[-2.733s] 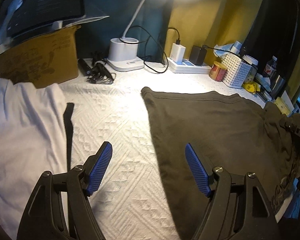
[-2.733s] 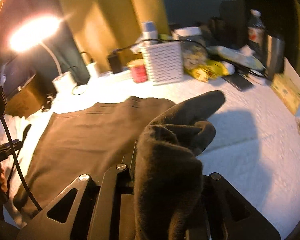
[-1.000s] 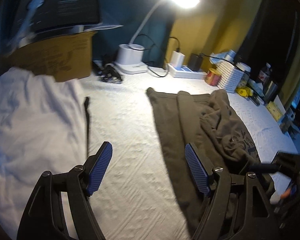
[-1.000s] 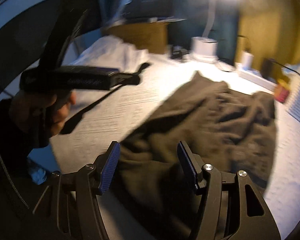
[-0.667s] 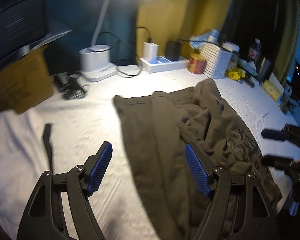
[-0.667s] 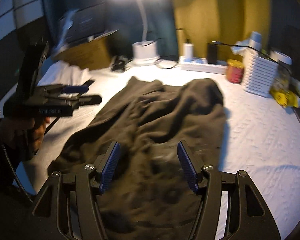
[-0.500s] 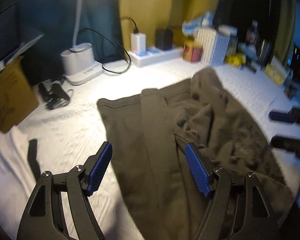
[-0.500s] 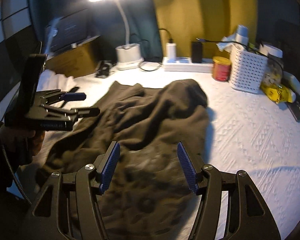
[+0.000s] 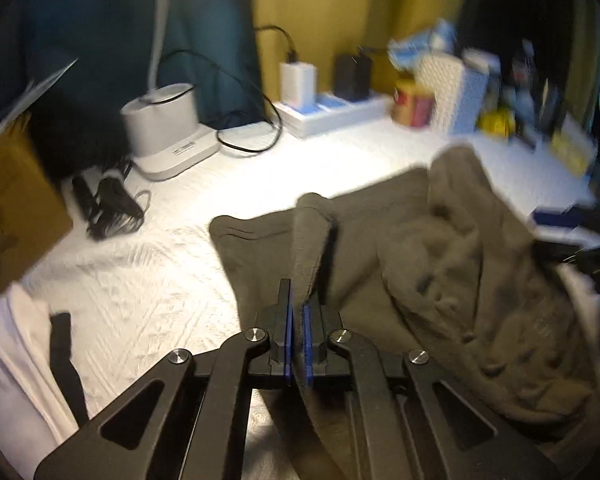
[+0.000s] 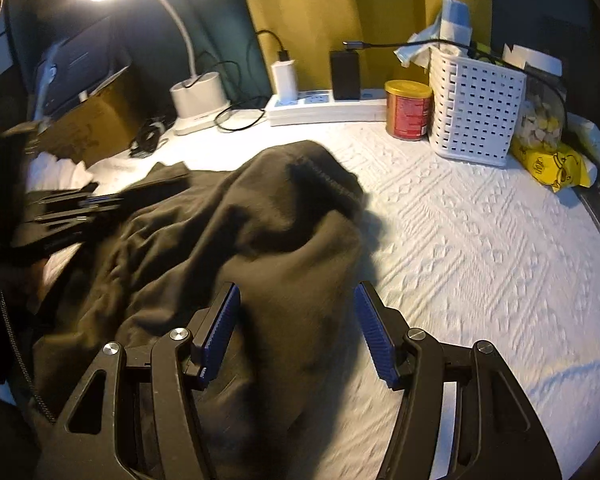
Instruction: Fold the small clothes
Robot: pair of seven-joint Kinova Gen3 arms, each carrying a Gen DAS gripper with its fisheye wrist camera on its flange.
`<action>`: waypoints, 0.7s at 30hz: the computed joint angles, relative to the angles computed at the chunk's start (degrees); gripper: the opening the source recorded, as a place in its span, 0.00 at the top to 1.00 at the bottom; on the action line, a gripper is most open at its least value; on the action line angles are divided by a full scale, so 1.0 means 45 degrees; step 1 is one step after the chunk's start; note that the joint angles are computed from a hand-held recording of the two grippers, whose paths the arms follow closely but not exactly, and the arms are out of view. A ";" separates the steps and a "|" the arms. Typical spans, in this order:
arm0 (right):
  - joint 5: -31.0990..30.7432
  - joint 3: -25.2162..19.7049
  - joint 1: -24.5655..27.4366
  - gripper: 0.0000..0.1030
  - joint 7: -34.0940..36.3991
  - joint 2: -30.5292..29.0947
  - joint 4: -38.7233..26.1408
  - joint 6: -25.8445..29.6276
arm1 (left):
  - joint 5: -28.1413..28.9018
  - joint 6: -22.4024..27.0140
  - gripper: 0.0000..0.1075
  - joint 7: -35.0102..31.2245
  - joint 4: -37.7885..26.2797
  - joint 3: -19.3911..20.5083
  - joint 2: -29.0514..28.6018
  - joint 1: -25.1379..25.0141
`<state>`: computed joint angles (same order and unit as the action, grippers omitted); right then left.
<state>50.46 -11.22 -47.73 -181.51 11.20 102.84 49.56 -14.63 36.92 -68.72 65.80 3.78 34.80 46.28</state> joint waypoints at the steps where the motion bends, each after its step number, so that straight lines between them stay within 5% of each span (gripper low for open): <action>1: -0.0067 0.0085 0.0167 0.39 0.0089 0.0051 -0.0006 -0.0132 | 0.0251 -0.0116 0.97 -0.0224 0.0089 0.0238 -0.0067 -0.0283; 5: -0.0128 0.0525 0.0905 0.39 -0.0013 0.0065 0.0158 -0.1219 | 0.0512 -0.0044 0.97 -0.0610 -0.0267 0.0362 0.0081 -0.0499; 12: -0.0487 0.0967 0.1862 0.39 -0.0121 -0.0043 0.0493 -0.2737 | -0.0708 0.0856 0.97 0.1055 -0.1481 -0.1062 0.0792 0.0344; 17: -0.0758 0.1036 0.1928 0.39 0.0174 0.0030 0.0449 -0.2738 | 0.0212 0.0968 0.94 0.0304 -0.1569 0.0080 0.0532 -0.0570; 18: -0.0737 0.1055 0.1906 0.39 0.0167 0.0030 0.0456 -0.2751 | 0.0495 0.0864 0.78 -0.0130 -0.1623 0.0466 0.0527 -0.0762; 19: -0.0736 0.1065 0.1900 0.39 0.0193 0.0031 0.0453 -0.2761 | 0.0776 0.0743 0.50 -0.0492 -0.1632 0.0721 0.0541 -0.0884; 21: -0.0719 0.1088 0.1896 0.39 0.0242 0.0034 0.0436 -0.2816 | 0.1547 0.0255 0.34 -0.1283 -0.1476 0.1359 0.0578 -0.1227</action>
